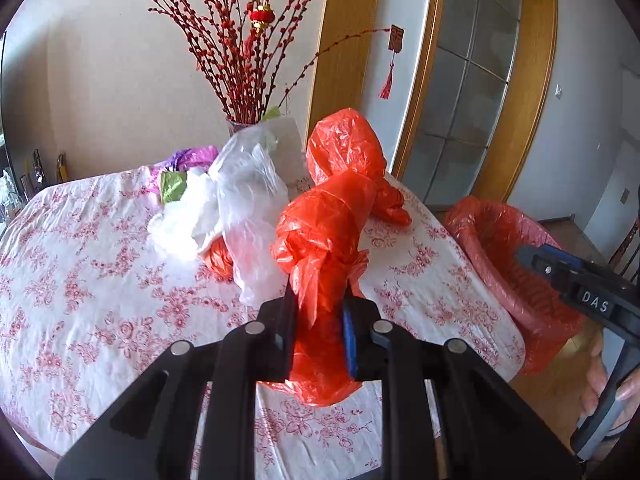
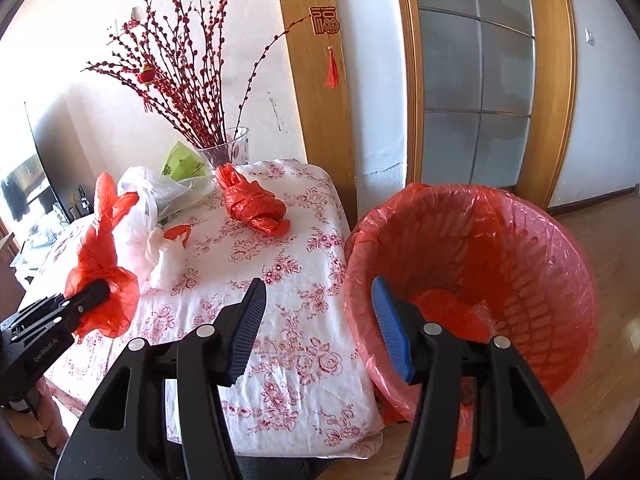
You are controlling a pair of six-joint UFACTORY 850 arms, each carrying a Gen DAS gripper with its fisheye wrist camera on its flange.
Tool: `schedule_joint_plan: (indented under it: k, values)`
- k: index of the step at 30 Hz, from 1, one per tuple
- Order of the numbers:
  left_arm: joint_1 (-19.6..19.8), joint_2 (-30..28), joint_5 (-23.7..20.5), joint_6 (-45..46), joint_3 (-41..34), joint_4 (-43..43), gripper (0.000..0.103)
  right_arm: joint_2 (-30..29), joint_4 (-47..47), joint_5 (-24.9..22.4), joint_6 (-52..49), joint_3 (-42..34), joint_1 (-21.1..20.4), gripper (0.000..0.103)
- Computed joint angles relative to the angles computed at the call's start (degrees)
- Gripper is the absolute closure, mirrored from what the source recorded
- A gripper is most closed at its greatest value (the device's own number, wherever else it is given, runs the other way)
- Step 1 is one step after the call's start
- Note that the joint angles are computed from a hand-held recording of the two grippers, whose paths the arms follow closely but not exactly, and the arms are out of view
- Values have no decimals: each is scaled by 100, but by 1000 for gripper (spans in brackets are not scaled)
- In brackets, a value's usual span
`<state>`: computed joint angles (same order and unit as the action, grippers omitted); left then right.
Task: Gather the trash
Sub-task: 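Return to the table and grasp another red bag with the left tool, then grasp the twisted red bag with the right tool while the left tool holds its red bag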
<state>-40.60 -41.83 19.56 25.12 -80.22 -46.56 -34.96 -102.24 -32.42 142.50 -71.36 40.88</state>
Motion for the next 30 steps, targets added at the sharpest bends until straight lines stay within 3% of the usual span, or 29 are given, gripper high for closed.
schedule_joint_plan:
  k: [7,15,25,30]
  values:
    - [271,299,177,-33,162,-157,83,-559,294,343,-769,-916,-143,47]
    - [609,290,185,430,-56,-683,83,-1510,1659,831,-2558,-2473,-349,48]
    - [862,56,17,542,-349,-736,83,-2696,4312,542,-5849,-4397,-533,48]
    - [947,-58,-80,476,-472,-666,83,-3026,4573,271,-6305,-4915,-550,47]
